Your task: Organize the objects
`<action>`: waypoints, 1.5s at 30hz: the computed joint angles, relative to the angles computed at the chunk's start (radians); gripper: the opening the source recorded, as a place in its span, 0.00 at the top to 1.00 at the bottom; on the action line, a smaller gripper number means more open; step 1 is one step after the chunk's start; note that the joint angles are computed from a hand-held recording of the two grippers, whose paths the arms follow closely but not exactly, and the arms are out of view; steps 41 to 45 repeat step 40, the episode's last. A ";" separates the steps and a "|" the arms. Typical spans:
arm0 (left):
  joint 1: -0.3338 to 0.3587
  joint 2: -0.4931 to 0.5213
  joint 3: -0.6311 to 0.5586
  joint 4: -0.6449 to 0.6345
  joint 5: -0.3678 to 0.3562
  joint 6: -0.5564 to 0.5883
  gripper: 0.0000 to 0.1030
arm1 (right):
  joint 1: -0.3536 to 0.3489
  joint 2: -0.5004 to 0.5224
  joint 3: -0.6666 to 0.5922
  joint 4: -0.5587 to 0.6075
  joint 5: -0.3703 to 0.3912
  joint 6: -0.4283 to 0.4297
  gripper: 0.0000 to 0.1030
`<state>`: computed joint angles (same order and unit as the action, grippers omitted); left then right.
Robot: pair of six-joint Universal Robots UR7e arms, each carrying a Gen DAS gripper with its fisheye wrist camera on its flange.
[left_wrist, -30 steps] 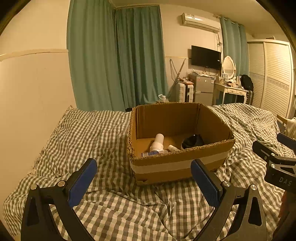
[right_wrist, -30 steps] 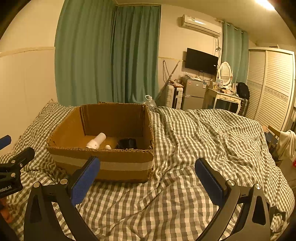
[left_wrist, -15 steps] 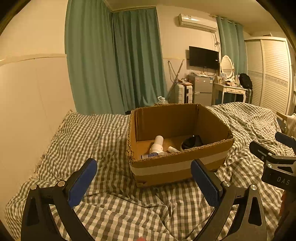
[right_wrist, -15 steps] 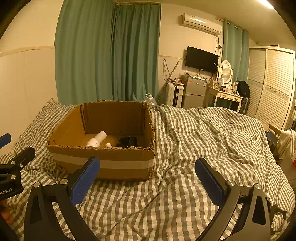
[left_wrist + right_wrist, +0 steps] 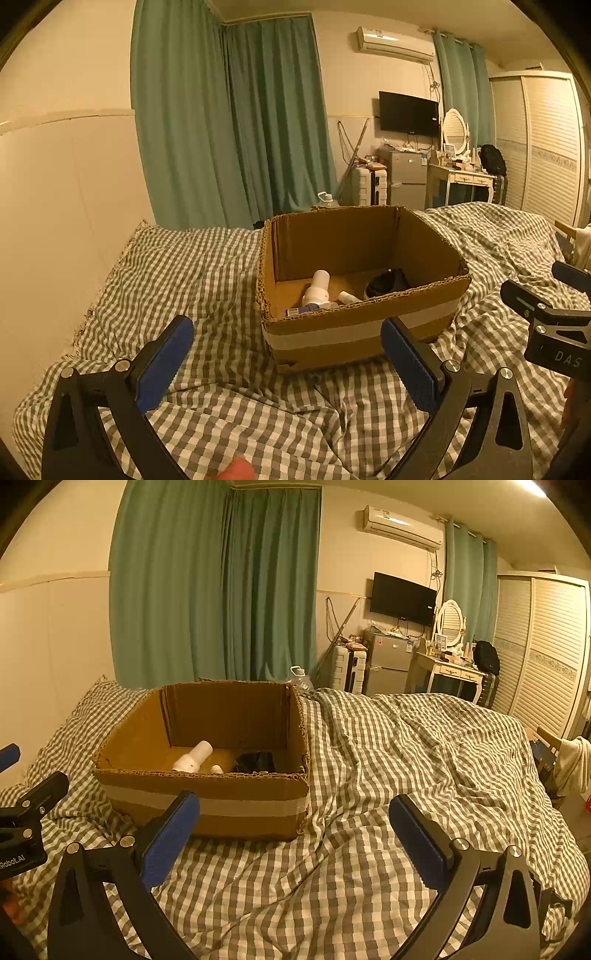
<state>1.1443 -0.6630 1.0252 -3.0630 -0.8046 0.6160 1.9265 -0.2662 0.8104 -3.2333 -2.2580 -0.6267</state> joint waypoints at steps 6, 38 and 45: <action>0.004 -0.007 0.000 0.024 -0.008 -0.040 0.00 | -0.001 0.000 0.000 0.003 -0.002 0.002 0.00; 0.008 0.016 -0.010 0.000 0.006 0.007 0.00 | -0.004 0.025 -0.028 0.026 -0.028 -0.023 0.00; 0.010 0.009 -0.004 0.012 -0.008 0.000 0.00 | -0.005 0.024 -0.025 0.031 -0.025 -0.020 0.00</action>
